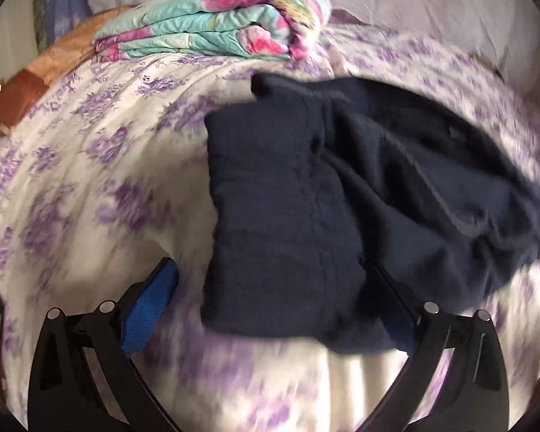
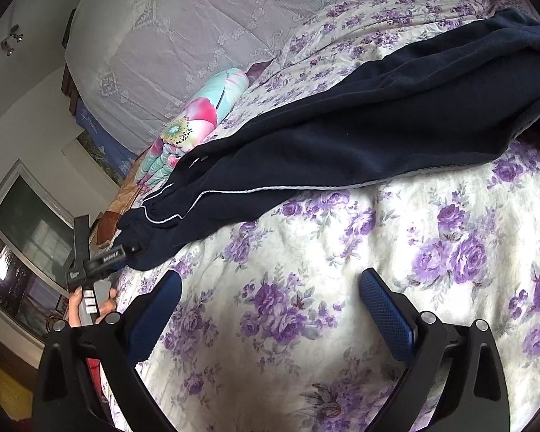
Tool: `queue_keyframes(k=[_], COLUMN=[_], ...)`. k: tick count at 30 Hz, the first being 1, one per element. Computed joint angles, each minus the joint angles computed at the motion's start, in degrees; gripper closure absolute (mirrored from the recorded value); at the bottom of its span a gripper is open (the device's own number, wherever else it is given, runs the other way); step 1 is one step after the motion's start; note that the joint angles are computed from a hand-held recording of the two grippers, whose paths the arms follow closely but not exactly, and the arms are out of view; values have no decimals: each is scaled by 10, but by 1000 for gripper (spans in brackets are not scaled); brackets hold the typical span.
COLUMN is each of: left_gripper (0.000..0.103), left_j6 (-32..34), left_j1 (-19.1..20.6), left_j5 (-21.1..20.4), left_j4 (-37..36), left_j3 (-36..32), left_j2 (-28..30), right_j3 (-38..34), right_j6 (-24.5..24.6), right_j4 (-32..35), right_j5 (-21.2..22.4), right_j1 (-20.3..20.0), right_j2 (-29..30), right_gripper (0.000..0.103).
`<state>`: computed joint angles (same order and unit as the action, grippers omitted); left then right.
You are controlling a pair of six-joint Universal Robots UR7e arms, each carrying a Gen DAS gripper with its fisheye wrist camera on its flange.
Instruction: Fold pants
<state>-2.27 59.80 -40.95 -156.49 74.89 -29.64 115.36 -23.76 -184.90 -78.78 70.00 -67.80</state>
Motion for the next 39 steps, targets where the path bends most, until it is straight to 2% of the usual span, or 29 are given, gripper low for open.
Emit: queue_keyframes(k=[4, 8, 10, 11, 13, 14, 15, 17, 20, 22, 23, 24, 25, 26, 29, 31, 33, 37, 39], left_gripper=[4, 4, 4, 4, 4, 4, 4, 4, 4, 5, 7, 23, 43, 46, 54, 62, 67, 68, 68], left_j6=[-10, -19, 51, 84, 151, 187, 238, 291, 294, 331, 370, 388, 386, 374, 393, 383, 367, 354, 327], left_j1=[-11, -23, -36, -41, -46, -46, -46, -40, -29, -29, -28, -29, -29, -27, -29, -29, -31, -43, -48], left_j5=[17, 33, 64, 71, 81, 97, 129, 155, 124, 114, 104, 96, 83, 70, 59, 44, 24, -12, -40], left_j4=[11, -61, -161, -187, -198, -204, -218, -216, -184, -213, -248, -261, -250, -232, -265, -274, -285, -329, -335], left_j3=[64, 109, 104, 93, 48, 20, -24, -85, -88, -81, -71, -65, -54, -46, -25, -1, 37, 148, 221], left_j2=[-37, -69, -61, -53, -28, -10, 24, 63, 63, 67, 67, 68, 62, 55, 48, 30, 3, -59, -98], right_j3=[3, 5, 5, 5, 5, 4, 4, 4, 4, 4, 4, 3, 4, 3, 1, 1, 0, 1, 2], right_j6=[-4, -6, -7, -7, -6, -5, -5, -5, -5, -5, -6, -7, -8, -8, -6, -5, -4, -3, -2], right_j4=[-5, -7, -8, -7, -7, -7, -8, -8, -8, -8, -8, -7, -8, -7, -6, -5, -3, -3, -5], right_j5=[-15, -19, -19, -19, -17, -18, -18, -18, -18, -18, -19, -19, -20, -21, -19, -17, -13, -10, -8], right_j1=[5, 6, 6, 6, 5, 5, 6, 6, 6, 6, 6, 6, 6, 6, 6, 6, 4, 2, 2], right_j2=[0, 0, 0, 0, 0, 1, 2, 2, 2, 2, 3, 3, 3, 4, 4, 4, 3, 2, 1], right_gripper=[3, 3, 3, 3, 3, 3, 3, 3, 3, 3, 3, 3, 3, 3, 3, 3, 3, 3, 3])
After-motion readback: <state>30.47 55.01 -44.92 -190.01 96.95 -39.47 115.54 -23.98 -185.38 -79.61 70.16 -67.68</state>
